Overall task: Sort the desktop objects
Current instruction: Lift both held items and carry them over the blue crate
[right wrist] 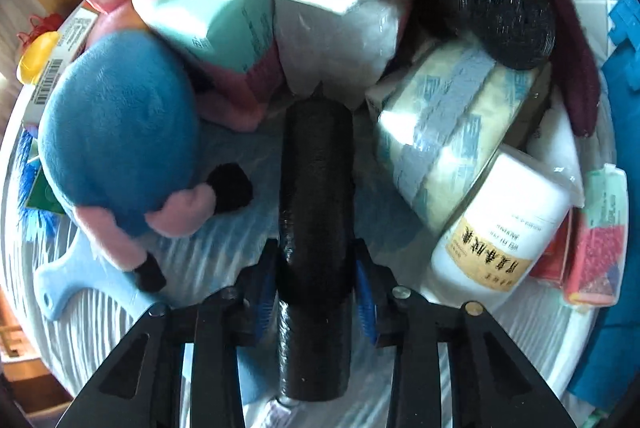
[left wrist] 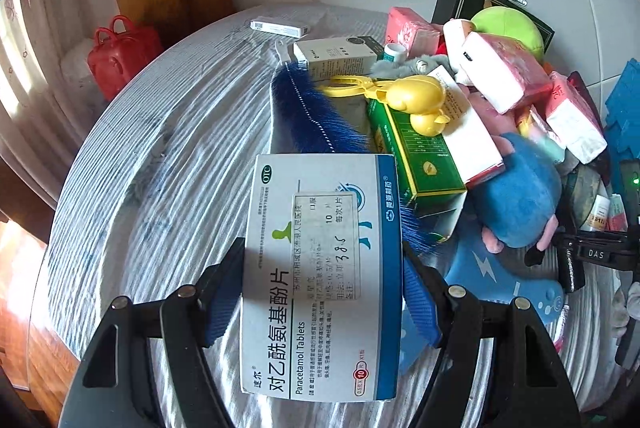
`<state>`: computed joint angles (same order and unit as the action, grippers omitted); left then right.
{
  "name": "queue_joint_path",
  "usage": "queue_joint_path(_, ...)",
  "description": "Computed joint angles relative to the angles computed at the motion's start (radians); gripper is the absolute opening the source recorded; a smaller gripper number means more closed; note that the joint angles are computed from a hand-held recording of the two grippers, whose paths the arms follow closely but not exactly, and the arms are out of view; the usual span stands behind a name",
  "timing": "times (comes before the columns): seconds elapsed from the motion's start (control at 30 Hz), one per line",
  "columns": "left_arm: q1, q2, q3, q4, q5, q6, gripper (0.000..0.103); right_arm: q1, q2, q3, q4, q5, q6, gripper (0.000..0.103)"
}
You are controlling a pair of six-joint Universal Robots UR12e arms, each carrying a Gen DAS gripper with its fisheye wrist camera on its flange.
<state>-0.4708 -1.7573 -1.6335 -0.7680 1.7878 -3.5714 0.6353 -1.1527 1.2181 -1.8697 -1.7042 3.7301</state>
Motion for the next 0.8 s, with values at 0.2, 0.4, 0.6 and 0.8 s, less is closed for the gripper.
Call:
queue_joint_path(0.2, -0.035, -0.013, 0.044, 0.068, -0.01, 0.064, 0.071, 0.028, -0.08, 0.026, -0.125, -0.034, 0.0, 0.034)
queue_joint_path(0.4, -0.089, -0.062, 0.148, 0.148, -0.051, 0.173, 0.071, -0.055, -0.181, 0.187, -0.382, -0.068, -0.084, 0.034)
queue_joint_path(0.6, -0.163, -0.142, 0.313, 0.205, -0.086, 0.283, 0.071, -0.058, -0.27, 0.216, -0.44, -0.172, -0.084, 0.034)
queue_joint_path(0.8, -0.241, -0.255, 0.543, 0.18, -0.122, 0.357, 0.071, -0.085, -0.374, 0.24, -0.406, -0.296, -0.066, 0.034)
